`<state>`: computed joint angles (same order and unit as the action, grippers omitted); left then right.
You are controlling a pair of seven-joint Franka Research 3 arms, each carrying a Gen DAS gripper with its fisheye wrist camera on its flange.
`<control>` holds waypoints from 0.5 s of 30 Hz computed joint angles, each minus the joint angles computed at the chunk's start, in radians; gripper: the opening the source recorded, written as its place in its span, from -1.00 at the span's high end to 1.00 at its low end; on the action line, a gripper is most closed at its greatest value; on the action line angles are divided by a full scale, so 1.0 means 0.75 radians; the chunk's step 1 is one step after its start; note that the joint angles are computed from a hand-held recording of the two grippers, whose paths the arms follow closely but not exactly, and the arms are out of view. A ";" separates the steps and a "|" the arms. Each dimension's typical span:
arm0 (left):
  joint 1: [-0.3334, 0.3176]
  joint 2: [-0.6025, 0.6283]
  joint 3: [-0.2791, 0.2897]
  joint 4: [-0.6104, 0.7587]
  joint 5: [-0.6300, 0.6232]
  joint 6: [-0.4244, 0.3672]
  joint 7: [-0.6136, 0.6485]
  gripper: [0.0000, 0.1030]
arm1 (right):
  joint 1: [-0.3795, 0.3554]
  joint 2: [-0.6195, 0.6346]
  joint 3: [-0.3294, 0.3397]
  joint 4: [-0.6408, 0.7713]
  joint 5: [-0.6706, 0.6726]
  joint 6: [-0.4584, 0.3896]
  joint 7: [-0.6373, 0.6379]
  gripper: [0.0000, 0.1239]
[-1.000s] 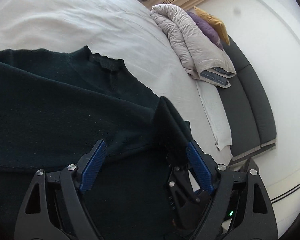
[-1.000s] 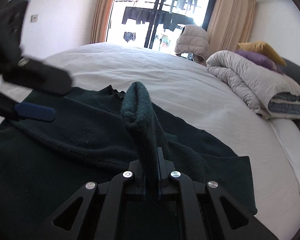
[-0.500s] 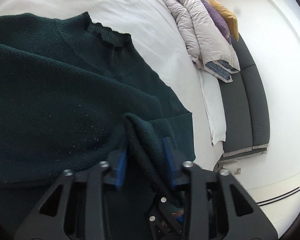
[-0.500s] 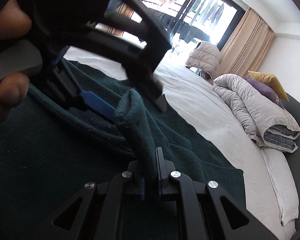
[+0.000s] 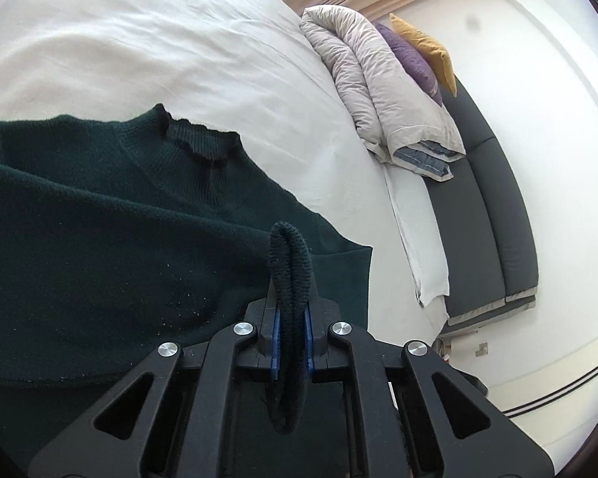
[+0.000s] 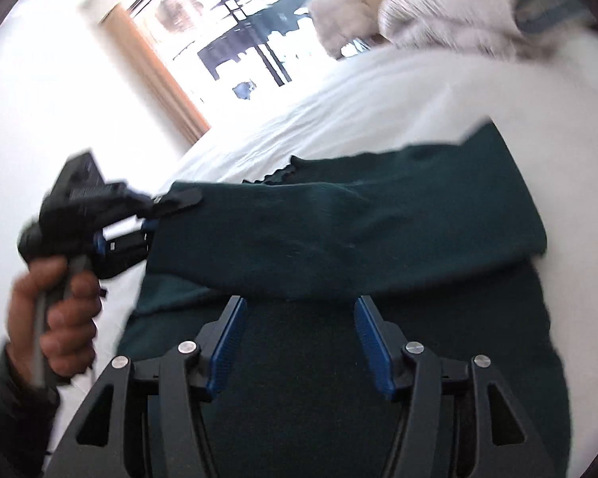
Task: Fold small clothes
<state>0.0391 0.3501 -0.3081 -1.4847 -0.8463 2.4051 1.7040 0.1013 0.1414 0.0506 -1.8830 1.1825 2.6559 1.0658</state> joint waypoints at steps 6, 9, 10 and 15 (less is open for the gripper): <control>0.031 -0.082 0.021 -0.045 -0.059 -0.001 0.041 0.86 | -0.096 0.131 -0.002 0.098 0.360 -0.166 0.140 0.02; 0.032 -0.108 0.048 -0.048 -0.061 0.013 0.040 0.86 | -0.117 0.174 0.017 0.135 0.469 -0.156 0.186 0.02; 0.036 -0.121 0.057 -0.057 -0.061 0.015 0.041 0.86 | -0.123 0.189 0.024 0.153 0.513 -0.148 0.160 0.02; 0.066 -0.187 0.115 -0.149 -0.066 0.029 0.042 0.86 | -0.135 0.266 0.041 0.253 0.629 -0.063 0.115 0.02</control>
<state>0.0889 0.2096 -0.2216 -1.5966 -0.8958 2.4272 1.7354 -0.0003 0.3406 0.0812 -1.6933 1.6546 2.6084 1.1518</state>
